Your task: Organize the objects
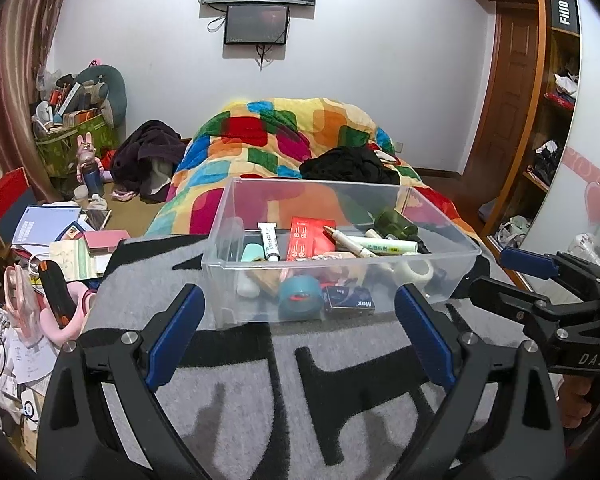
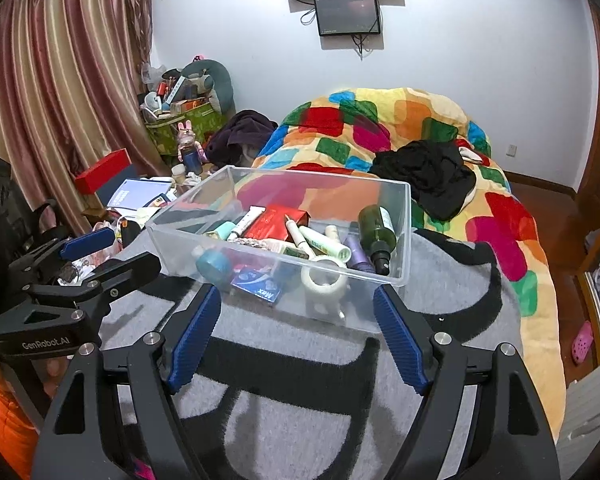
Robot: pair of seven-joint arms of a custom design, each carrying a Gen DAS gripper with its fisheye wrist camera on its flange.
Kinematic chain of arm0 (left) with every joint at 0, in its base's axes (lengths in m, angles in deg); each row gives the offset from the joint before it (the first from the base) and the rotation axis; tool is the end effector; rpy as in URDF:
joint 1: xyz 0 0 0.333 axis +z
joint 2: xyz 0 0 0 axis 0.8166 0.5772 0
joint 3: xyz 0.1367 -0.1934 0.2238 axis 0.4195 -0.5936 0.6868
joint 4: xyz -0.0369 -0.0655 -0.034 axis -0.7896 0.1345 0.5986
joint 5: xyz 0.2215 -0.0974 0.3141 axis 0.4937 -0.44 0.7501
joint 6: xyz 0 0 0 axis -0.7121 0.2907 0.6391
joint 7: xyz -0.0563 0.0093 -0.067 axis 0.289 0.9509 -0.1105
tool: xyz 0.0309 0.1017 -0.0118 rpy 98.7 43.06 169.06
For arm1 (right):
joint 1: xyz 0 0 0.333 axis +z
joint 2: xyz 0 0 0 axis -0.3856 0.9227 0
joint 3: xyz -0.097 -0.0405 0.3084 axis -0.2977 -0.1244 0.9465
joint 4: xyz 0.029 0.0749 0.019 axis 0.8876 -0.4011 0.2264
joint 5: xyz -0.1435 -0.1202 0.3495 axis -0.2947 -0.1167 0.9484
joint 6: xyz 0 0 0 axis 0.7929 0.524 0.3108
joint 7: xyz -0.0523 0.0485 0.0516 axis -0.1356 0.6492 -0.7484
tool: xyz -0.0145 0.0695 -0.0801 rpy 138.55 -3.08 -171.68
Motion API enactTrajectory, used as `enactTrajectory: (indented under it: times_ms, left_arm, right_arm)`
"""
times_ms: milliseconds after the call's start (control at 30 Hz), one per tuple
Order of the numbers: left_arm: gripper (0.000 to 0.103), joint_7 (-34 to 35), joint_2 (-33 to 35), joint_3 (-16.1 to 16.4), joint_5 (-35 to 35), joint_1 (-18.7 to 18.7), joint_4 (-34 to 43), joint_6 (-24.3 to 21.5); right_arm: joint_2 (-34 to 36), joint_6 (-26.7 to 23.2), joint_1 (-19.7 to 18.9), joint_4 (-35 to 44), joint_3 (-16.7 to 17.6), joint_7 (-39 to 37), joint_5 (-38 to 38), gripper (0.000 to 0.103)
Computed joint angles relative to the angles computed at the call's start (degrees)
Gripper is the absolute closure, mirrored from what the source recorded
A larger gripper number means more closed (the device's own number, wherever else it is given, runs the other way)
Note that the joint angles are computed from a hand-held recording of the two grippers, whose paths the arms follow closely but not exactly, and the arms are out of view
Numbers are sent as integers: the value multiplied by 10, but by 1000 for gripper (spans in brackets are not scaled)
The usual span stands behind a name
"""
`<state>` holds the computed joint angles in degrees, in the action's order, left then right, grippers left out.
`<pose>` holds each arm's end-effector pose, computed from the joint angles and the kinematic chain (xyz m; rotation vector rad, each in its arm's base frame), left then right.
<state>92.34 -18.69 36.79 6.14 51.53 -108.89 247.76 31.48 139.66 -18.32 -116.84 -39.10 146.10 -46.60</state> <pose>0.6874 -0.2245 0.4367 -1.4070 2.0210 -1.1017 0.6334 0.0914 0.4485 -1.6638 1.6278 -0.6484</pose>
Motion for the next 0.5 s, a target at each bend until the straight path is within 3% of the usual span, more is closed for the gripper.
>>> enactTrajectory:
  times_ms: [300,400,500]
  left_arm:
    - [6,3,0,-5,-1,4,-2,1]
    - [6,4,1,-8,-2,6,-1,-1]
    - [6,4,1,-7,-2,5,-1,0]
  right_arm:
    - [0,2,8,0,-8,5,-8,27]
    - [0,2,23,0,-26,17,-21,27]
    - [-1,4,18,-1,-19,17,-21,27]
